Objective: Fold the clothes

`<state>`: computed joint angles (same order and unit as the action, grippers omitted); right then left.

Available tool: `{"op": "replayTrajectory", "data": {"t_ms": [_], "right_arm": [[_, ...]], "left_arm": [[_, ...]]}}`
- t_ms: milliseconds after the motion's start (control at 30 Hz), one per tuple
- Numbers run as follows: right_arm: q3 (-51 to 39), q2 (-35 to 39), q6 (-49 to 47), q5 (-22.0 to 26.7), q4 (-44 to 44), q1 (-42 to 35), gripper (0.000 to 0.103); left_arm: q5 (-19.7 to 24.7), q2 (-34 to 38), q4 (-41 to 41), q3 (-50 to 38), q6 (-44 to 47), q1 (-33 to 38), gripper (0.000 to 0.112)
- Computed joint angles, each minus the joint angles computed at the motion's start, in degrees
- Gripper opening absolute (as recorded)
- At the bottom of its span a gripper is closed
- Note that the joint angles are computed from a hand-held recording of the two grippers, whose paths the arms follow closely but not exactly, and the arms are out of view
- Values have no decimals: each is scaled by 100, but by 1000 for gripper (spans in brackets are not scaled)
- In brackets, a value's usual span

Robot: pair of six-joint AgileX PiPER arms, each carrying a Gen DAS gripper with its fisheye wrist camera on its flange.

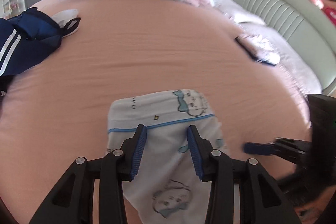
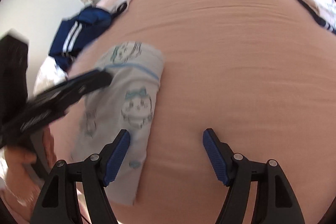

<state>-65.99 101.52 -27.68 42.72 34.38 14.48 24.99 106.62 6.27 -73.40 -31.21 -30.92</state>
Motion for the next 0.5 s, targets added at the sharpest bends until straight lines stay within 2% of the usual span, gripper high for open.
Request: {"op": "replayTrajectory", "data": {"t_ms": [67,133,200,267,333,433,500], "right_arm": [[393,-300,102,-171,-397,148,71],[695,-580,111,-260,-820,333,72],[537,-590,-176,89,-721,212,72],[115,-367,-524,506,-74,-214,72],[-483,-36,-473,603,194,-482,72],[-1795,801,-184,848,-241,-462,72],[-2538,1399,-157,1183,-368,-411,72]], "left_arm": [[-210,-87,-44,211,-126,83,46],[-248,-217,275,350,-573,13,46],[-368,-488,411,627,-717,-102,45],[-477,-619,150,822,-471,-177,45],[-575,-680,-350,980,14,-229,45],[-687,-737,-1035,1198,656,-312,45],[-699,-648,-858,1291,342,-375,45]]}}
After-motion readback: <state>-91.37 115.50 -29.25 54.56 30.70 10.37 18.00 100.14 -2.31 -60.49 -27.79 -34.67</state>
